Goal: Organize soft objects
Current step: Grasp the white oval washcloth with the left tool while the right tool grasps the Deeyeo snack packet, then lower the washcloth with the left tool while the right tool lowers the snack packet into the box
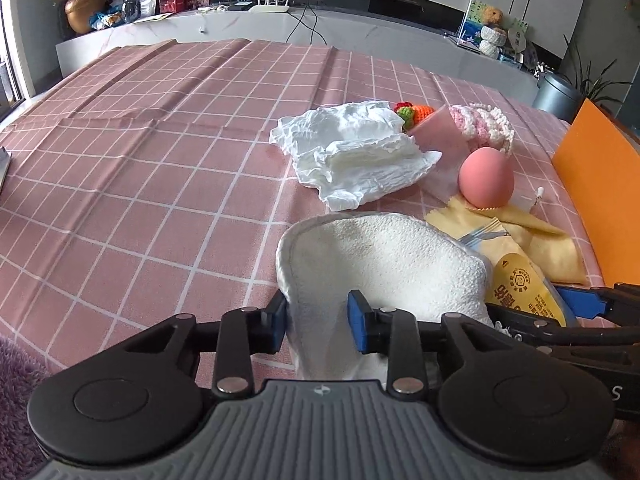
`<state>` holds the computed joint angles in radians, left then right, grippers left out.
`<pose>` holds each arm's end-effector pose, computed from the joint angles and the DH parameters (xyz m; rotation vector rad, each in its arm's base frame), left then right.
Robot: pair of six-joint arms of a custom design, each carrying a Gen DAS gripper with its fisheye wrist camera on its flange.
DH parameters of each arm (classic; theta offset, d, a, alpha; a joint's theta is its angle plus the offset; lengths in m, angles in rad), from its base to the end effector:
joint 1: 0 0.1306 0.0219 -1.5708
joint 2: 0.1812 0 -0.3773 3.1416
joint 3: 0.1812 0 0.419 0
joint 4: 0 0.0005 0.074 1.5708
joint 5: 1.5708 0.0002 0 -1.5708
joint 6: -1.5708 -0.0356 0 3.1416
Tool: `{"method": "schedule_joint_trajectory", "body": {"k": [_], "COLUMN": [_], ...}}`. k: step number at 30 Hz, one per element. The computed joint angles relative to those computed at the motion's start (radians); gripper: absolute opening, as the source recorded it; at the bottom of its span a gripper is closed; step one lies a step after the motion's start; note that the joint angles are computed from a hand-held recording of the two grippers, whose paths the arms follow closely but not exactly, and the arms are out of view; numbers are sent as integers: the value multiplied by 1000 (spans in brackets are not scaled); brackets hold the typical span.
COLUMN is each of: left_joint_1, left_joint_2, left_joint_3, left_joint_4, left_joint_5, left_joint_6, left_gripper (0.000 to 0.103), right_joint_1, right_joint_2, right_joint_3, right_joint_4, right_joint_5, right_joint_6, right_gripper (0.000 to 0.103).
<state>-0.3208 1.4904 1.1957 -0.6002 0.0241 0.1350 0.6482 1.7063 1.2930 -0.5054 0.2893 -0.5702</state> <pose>0.5018 -0.1682 0.2987 0.2404 2.4674 -0.2260 0.4756 0.3469 0.2348 0.0250 2.4451 0.1807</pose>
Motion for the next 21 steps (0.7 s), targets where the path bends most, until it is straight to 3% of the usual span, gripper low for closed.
{"method": "schedule_joint_trajectory", "body": {"k": [2, 5, 6, 9, 16, 21], "left_joint_1": [0, -10, -14, -8, -17, -9], "left_joint_2": [4, -8, -10, -12, -41, -73], "left_joint_3": [4, -9, -13, -14, -35, -48], "left_joint_4": [2, 22, 29, 28, 59, 71], "left_joint_5": [11, -16, -31, -16, -46, -38], "left_joint_6": [-5, -44, -60, -57, -94, -88], "left_gripper": [33, 9, 7, 6, 5, 5], "right_joint_1": [0, 3, 3, 3, 5, 10], "right_joint_2": [3, 8, 8, 6, -25, -53], "right_joint_3": [2, 5, 5, 3, -25, -41], "right_joint_4": [3, 2, 3, 4, 51, 59], "right_joint_5": [-4, 4, 4, 6, -4, 23], "right_joint_6": [3, 12, 14, 16, 27, 25], "right_gripper": [67, 65, 65, 60, 24, 15]}}
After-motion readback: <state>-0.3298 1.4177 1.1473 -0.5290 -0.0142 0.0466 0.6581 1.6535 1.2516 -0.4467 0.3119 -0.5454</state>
